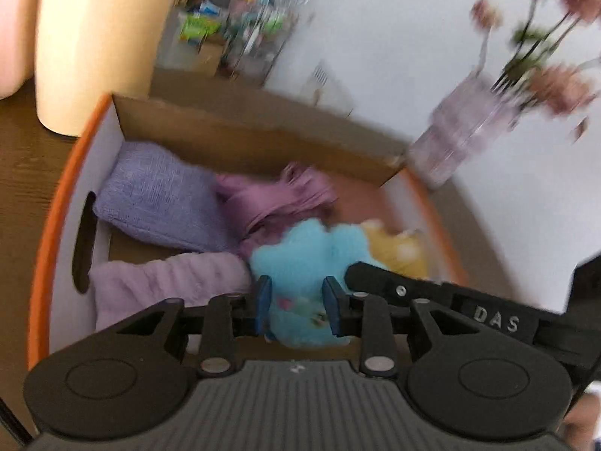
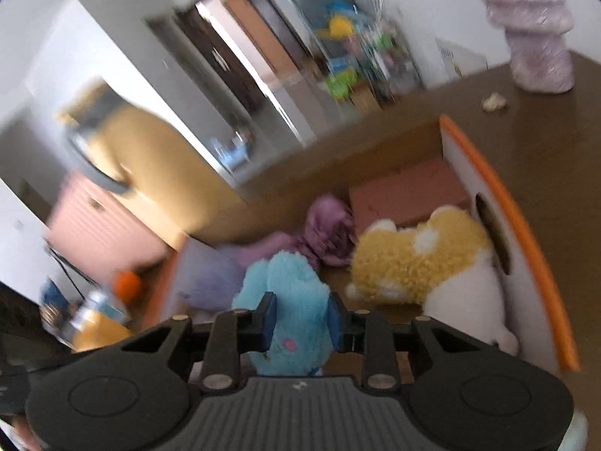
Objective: Organize soft objects
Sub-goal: 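Carry the blue plush toy into the box and open the right tool, then withdraw the right tool toward the white ball and green mesh sponge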
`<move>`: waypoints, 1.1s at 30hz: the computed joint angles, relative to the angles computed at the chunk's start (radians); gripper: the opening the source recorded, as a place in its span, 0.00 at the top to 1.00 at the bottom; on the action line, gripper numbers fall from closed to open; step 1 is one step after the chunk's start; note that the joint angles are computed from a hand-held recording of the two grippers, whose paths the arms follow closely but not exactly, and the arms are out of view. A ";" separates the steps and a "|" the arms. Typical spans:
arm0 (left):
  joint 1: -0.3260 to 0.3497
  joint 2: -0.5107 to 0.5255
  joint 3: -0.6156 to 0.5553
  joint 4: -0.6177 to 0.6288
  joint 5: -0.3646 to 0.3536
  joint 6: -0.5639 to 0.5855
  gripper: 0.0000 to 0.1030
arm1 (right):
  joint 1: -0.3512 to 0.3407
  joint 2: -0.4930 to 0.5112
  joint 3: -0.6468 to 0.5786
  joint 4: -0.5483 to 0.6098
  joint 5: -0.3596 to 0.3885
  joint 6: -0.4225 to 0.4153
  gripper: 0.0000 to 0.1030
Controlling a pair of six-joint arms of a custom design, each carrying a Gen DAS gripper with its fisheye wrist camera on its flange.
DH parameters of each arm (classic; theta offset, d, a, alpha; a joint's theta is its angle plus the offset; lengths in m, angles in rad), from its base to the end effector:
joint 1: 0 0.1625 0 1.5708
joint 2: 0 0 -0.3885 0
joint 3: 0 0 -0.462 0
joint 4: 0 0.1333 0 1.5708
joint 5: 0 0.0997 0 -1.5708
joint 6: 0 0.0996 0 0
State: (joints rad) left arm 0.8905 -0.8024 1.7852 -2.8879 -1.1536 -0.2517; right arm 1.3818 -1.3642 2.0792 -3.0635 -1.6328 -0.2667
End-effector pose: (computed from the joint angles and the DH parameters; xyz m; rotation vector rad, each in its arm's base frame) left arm -0.2741 -0.6148 0.0041 0.5042 2.7930 -0.6973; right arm 0.0179 -0.5831 0.2390 0.0709 -2.7120 1.0637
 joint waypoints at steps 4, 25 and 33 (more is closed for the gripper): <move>0.002 0.049 -0.034 0.020 0.078 0.025 0.78 | 0.034 0.071 -0.045 -0.012 -0.113 -0.039 0.73; -0.325 -0.458 0.558 -0.157 0.556 0.080 0.29 | -0.005 -0.645 0.403 -0.071 -0.082 -0.454 0.42; -0.456 -0.540 0.649 -0.062 0.593 -0.057 0.27 | -0.047 -0.864 0.532 -0.007 0.051 -0.485 0.41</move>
